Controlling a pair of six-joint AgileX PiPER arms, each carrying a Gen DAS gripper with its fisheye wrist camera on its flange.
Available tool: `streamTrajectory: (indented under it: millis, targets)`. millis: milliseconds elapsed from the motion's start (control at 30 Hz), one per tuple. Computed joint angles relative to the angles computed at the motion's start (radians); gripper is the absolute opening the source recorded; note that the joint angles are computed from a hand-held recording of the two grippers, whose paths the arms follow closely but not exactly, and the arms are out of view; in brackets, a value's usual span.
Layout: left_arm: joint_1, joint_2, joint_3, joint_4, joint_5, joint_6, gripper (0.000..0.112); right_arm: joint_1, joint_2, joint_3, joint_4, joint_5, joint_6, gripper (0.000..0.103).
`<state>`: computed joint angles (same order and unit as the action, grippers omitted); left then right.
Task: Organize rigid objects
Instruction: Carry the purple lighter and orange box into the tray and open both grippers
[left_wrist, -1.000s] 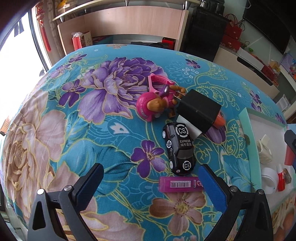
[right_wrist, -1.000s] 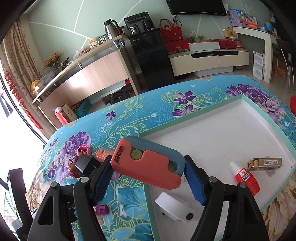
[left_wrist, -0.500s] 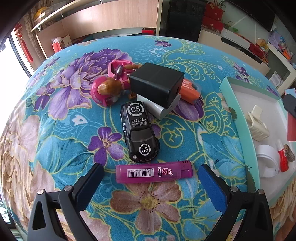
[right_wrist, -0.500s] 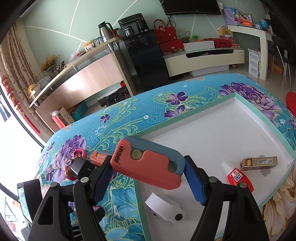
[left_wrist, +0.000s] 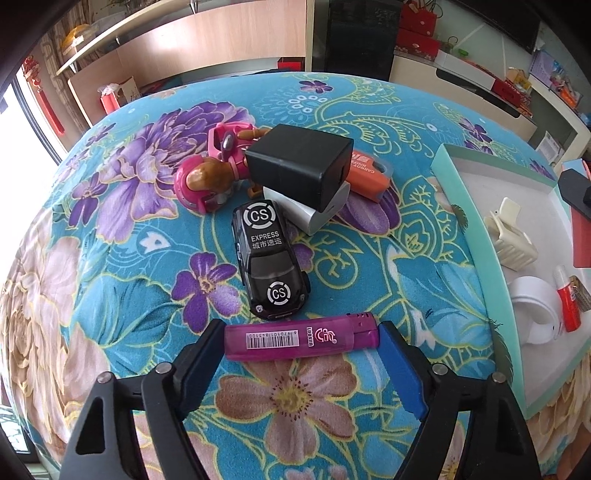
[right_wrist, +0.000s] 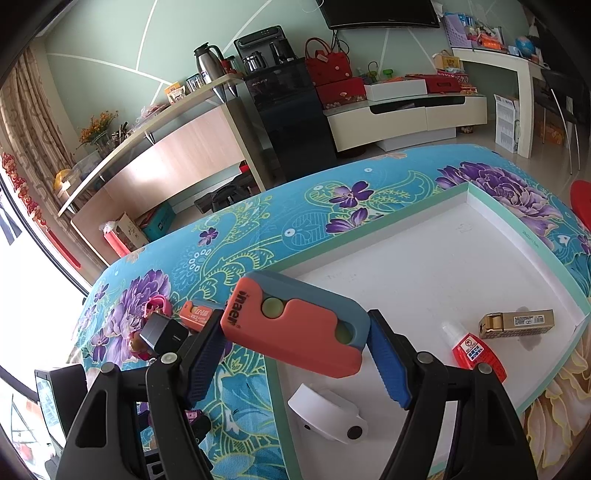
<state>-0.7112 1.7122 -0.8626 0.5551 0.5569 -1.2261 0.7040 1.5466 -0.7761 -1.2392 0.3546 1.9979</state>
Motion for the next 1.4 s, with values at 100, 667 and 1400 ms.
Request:
streamTrajectory:
  millis: [100,667,1400]
  targets:
    - [0.002,-0.012,0.003,-0.008,-0.015,0.015,0.084,0.0,0.0,0.0,0.0,0.0,0.0,0.076]
    - [-0.068,-0.134,0.009,0.147,0.022,-0.114,0.084,-0.047,-0.054,0.057,-0.008,0.046,0.024,0.076]
    - [-0.186,0.093,-0.394,0.093,0.162,0.111,0.084,-0.238,-0.12,0.152,0.051,0.157,-0.046,0.076]
